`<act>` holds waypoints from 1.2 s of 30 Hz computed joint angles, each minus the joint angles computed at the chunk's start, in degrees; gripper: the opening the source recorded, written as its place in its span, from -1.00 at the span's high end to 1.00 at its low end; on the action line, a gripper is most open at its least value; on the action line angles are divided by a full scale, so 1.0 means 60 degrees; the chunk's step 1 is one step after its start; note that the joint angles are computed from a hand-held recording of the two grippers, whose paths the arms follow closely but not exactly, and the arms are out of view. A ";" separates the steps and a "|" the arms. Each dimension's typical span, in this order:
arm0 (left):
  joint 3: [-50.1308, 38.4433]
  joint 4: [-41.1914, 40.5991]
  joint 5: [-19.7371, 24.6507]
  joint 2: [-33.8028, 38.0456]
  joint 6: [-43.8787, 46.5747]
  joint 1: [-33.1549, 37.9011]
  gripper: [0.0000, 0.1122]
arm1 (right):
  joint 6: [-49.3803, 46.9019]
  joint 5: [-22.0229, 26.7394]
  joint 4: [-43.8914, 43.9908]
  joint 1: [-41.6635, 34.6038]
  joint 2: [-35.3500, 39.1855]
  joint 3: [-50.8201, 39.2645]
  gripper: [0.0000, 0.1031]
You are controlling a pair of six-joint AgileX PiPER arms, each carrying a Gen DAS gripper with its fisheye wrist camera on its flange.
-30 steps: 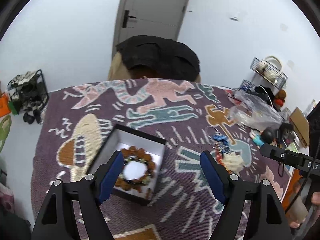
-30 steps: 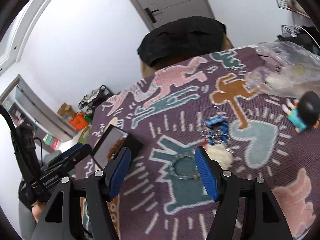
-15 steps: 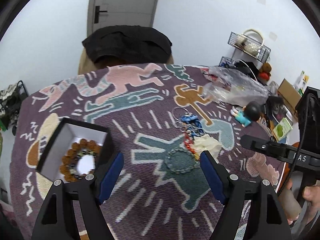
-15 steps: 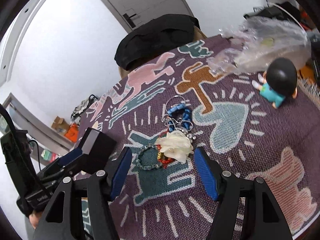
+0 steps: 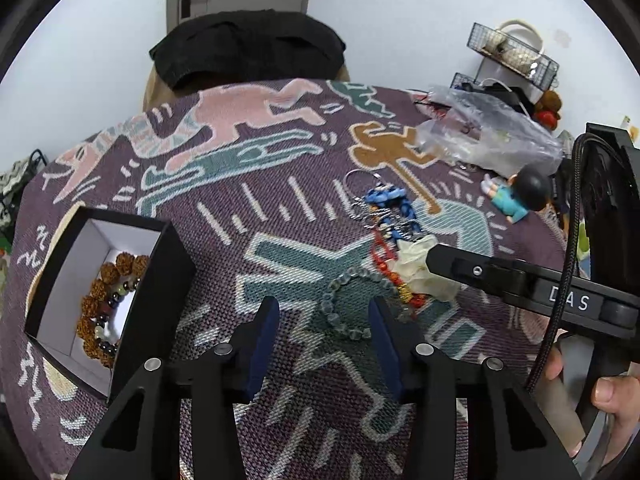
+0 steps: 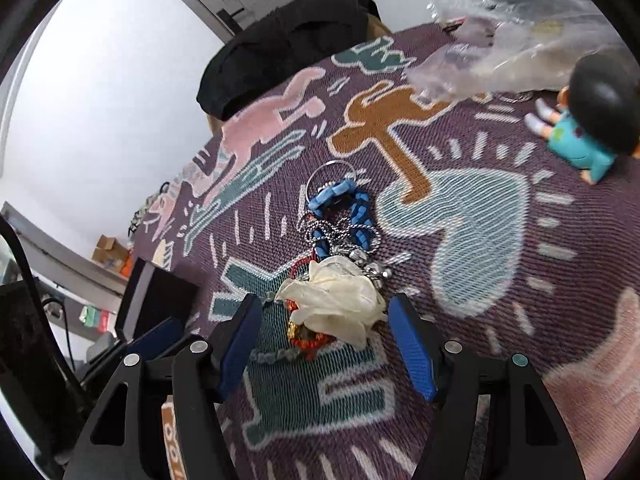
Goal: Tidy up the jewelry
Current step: 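Grasp the green jade bracelet with the left gripper while the right gripper grasps the white cloth flower, then carry the green jade bracelet into the black box and open the left gripper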
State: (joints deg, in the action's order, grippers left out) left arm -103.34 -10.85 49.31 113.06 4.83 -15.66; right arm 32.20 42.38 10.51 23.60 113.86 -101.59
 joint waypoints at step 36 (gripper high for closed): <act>-0.0878 0.1184 0.0126 0.0365 -0.0816 -0.0565 0.85 | -0.1114 -0.2129 0.1108 -0.0478 -0.2929 0.3281 0.94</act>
State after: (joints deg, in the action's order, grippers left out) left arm -108.61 -3.75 50.06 115.26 -0.07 -19.05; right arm 25.51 29.61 17.16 20.73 96.28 -81.90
